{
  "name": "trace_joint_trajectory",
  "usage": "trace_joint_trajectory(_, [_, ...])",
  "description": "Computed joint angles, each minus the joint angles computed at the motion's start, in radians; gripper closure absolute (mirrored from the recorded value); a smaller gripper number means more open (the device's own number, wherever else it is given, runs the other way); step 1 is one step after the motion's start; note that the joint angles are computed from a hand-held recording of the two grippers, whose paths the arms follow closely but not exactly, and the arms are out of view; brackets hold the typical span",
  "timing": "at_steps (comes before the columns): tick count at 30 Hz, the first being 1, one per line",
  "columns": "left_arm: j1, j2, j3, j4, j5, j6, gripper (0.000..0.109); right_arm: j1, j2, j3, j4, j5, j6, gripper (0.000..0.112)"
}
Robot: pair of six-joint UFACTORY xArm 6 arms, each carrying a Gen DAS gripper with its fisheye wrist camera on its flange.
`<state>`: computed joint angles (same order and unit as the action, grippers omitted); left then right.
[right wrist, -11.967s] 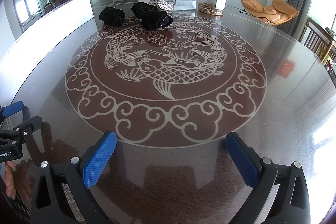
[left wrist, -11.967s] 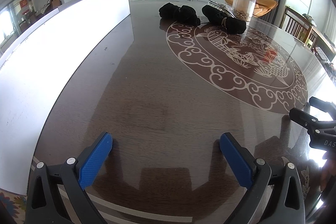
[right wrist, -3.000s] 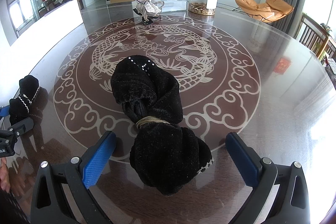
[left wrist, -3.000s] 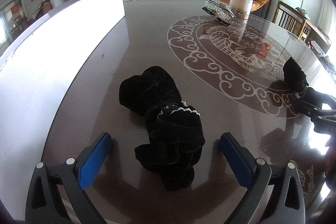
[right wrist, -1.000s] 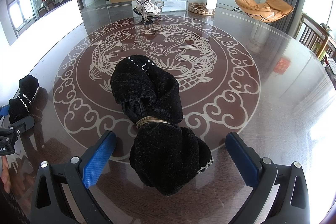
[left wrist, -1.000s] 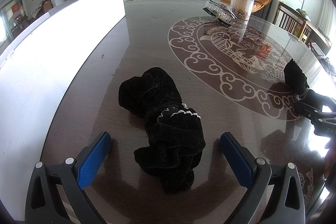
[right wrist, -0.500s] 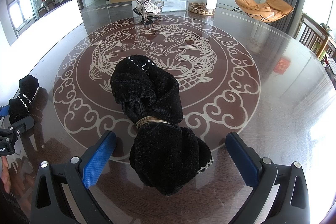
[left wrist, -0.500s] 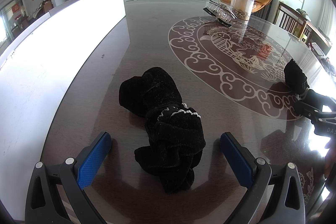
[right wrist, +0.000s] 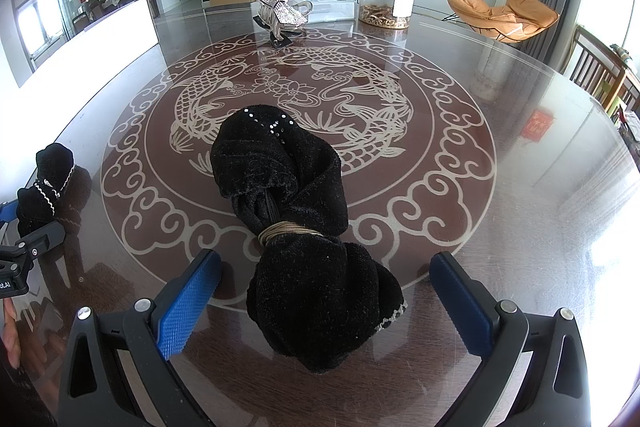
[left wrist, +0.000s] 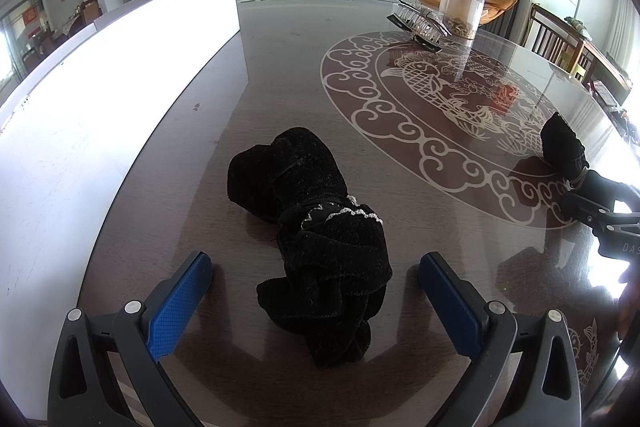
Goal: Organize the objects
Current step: 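Hold the black cloth bundle and velvet pouch raised in both tools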
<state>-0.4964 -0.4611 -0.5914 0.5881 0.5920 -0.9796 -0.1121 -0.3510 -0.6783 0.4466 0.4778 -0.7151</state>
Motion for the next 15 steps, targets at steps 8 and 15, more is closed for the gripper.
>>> trace_joint_trajectory(8, [0.003, -0.002, 0.003, -0.006, -0.005, 0.007, 0.006, 0.0, 0.0, 0.0, 0.0, 0.0, 0.0, 0.009])
trace_joint_trajectory(15, [0.002, -0.002, 0.003, -0.007, -0.005, 0.008, 0.006, 0.0, 0.0, 0.0, 0.0, 0.0, 0.001, 0.009])
